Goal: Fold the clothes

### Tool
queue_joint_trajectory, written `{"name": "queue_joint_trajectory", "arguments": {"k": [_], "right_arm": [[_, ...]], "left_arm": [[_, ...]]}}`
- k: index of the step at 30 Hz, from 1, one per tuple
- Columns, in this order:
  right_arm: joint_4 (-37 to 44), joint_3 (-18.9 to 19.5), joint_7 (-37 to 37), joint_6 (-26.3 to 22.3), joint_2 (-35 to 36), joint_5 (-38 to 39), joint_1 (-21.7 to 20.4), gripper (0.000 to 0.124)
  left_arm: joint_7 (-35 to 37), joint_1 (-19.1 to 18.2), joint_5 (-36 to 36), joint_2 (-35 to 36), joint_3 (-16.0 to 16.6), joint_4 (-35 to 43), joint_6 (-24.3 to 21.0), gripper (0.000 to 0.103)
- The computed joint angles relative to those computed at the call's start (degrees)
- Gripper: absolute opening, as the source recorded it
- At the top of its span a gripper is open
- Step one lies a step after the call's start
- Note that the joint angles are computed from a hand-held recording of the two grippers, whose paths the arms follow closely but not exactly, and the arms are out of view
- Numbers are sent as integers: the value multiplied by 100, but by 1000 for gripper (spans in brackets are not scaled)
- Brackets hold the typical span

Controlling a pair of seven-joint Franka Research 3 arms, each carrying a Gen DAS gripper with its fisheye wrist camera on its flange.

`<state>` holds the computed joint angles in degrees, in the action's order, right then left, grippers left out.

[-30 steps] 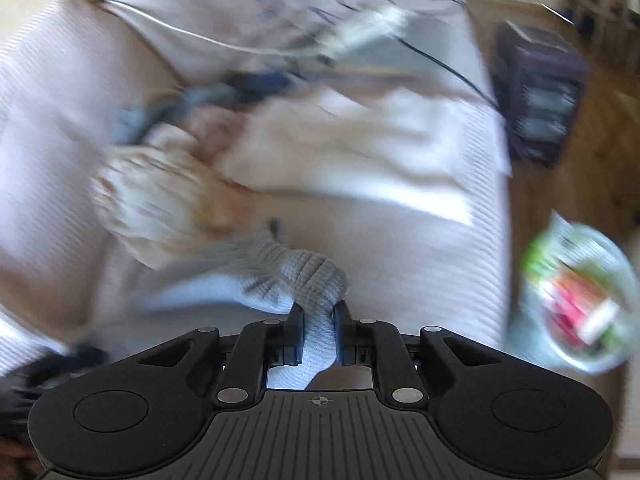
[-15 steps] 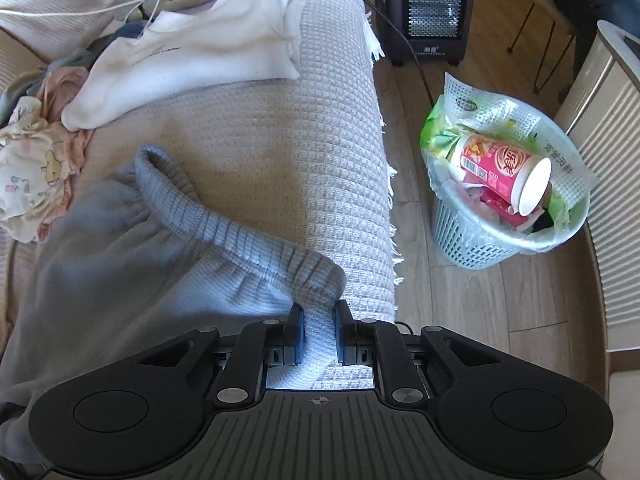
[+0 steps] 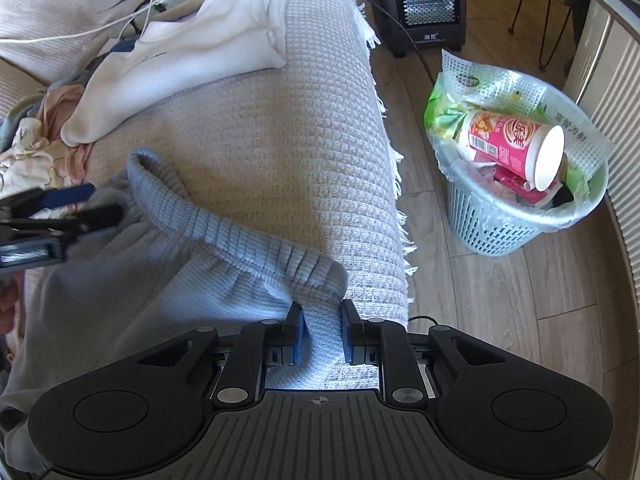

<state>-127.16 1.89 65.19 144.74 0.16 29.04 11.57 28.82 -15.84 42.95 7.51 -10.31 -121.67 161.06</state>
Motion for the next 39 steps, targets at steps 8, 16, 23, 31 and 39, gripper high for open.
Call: {"name": "queue_joint_trajectory", "arguments": {"k": [8,16,23,31,39], "right_arm": [[-64,12,-88,107,32,184,6,22],[-390,51,-490,716,-352,152,127,16],[188,57,-1465,1223,-440,881,421,15],[2458,225,-318,1831,1378,-267,714,15],[4860,-189,1245,1230,3219,-1968,1203,15]], "left_arm": [[621,170,-919,62,-52,-172,442,57],[304,234,-1158,-569,-13,-789,1134,24],[-1973,879,1436,-1300,-246,-654,1100,24],[-1818,1145,1956,-846,-68,311,332,24],[-829,1142,947,181,424,1093,215,25]]}}
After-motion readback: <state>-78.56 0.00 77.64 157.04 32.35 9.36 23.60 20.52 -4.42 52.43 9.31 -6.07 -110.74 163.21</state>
